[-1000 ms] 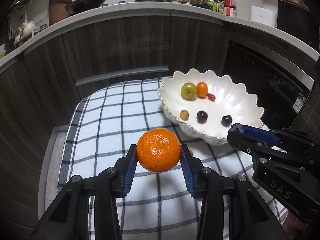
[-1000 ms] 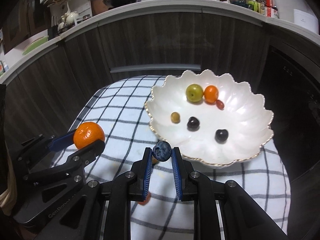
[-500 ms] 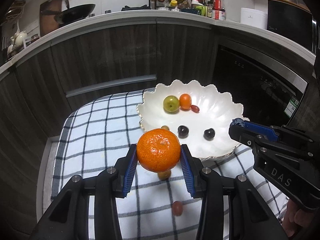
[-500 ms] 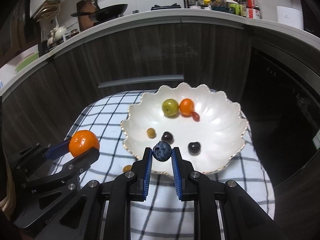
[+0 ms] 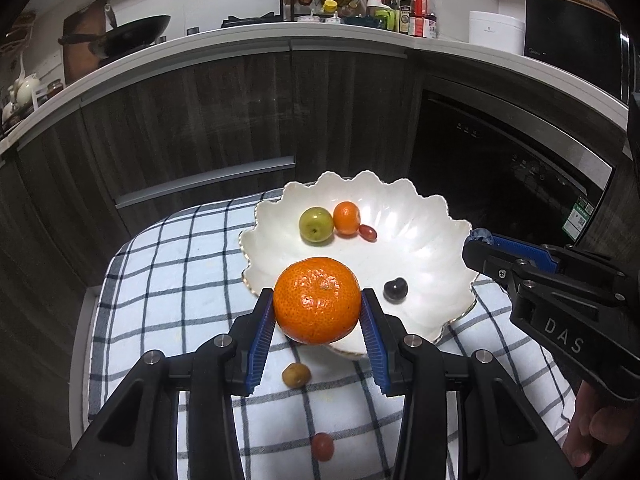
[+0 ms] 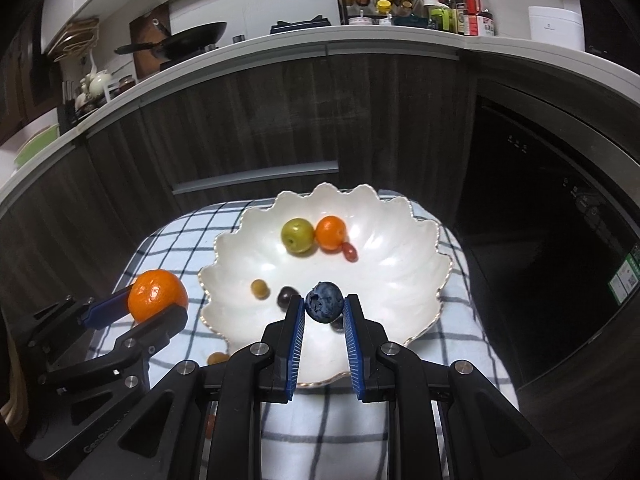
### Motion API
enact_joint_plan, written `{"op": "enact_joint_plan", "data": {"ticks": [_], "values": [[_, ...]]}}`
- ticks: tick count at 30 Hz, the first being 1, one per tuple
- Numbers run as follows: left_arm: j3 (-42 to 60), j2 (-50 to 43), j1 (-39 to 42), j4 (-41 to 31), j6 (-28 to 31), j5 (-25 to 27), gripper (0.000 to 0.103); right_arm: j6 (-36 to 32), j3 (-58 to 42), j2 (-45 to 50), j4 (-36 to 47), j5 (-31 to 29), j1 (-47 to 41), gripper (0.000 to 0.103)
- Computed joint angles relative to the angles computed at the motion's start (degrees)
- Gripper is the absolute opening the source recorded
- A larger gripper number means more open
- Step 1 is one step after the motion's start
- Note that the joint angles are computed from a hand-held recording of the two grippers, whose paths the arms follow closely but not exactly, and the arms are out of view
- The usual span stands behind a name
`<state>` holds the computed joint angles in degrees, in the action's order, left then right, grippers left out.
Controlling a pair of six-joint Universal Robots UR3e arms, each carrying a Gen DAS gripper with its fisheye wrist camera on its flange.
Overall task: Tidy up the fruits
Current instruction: 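Carry the mandarin with the left tool while the right tool carries the blueberry over the bowl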
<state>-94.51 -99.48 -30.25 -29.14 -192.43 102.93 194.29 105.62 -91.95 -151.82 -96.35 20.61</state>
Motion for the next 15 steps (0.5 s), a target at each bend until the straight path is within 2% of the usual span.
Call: {"op": "enact_joint_plan", "data": {"ticks": [15], "values": [[12.99, -10.98, 0.33, -3.67, -0.25, -0.75, 0.042, -2.56, -0.51, 2.87, -0.84, 4.44, -7.29, 0.022]]}}
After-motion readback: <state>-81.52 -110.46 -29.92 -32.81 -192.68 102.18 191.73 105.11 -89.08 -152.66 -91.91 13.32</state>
